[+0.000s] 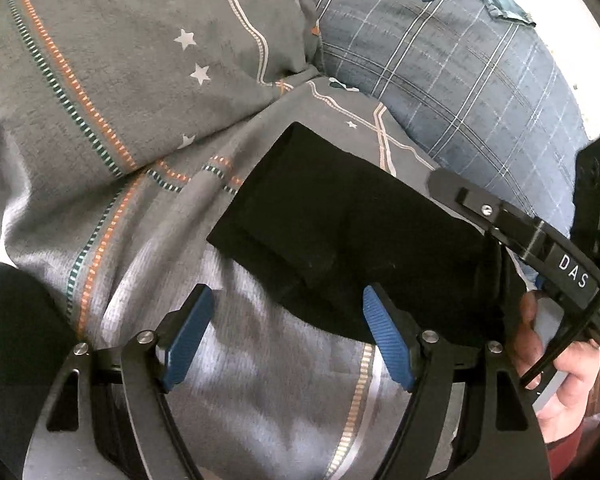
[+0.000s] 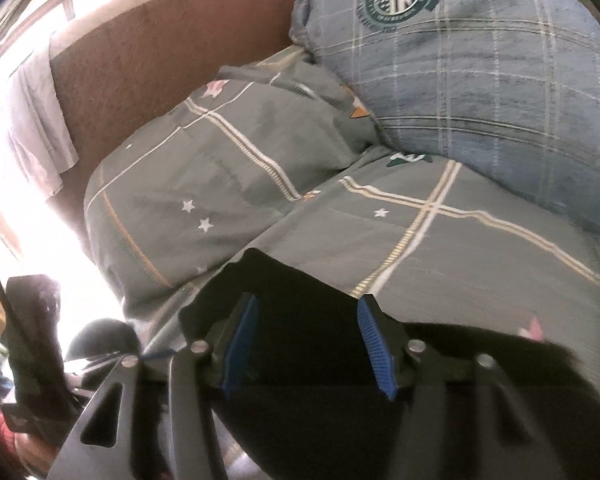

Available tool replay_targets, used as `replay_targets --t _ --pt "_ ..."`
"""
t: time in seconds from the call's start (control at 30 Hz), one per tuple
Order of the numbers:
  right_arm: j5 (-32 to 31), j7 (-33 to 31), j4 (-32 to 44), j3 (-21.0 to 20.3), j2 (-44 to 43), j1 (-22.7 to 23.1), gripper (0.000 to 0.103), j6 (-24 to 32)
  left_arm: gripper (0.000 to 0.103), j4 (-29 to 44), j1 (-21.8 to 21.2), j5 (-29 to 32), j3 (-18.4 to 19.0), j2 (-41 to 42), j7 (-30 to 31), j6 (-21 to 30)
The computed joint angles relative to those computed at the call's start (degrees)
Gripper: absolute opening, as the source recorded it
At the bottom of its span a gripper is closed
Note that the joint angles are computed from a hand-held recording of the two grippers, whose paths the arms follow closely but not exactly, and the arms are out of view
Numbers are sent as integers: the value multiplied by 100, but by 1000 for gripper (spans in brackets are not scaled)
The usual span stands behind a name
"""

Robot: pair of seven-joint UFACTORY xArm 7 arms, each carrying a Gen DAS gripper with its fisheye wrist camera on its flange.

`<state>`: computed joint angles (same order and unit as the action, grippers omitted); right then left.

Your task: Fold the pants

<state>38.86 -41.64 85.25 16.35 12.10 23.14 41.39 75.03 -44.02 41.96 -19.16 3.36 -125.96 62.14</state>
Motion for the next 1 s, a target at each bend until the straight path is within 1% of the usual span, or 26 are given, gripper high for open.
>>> replay_targets --t 0.03,0.17,0.27,0.33,0.47,0.5,0.6,0.77,0.9,0.93,0.97,1.0 --pt "-75 35 122 6 103 32 61 62 77 11 3 3 5 10 24 24" --pt "-540 205 749 35 587 165 62 378 77 96 17 -30 40 76 108 122" --pt "-944 320 1245 55 951 277 66 696 82 151 22 -35 76 119 186 133" --pt "-1153 343 1483 69 1127 340 67 825 82 212 7 -37 90 163 208 194" --pt "-1479 384 2030 75 1496 433 69 1201 84 77 18 -37 101 72 206 -58" --pt "-1488 378 2112 88 1548 424 70 1286 86 68 19 -3 96 73 195 -82" --pt "-1542 410 2491 94 1809 438 72 1629 87 125 29 5 101 121 260 -94" --pt "-1545 732 3331 95 2425 511 72 2238 87 -64 106 262 162 67 163 -728" --pt "-1406 1008 4103 144 2972 541 72 2791 86 -47 101 490 162 110 213 -743" --pt "-1381 1002 4107 146 2989 547 69 2798 82 -74 95 578 166 99 159 -753" --pt "-1347 892 3931 157 2904 546 61 2631 66 -79 89 603 160 89 141 -713" --pt "-1387 825 3888 143 2875 577 29 2591 44 -75 92 563 154 83 183 -653"
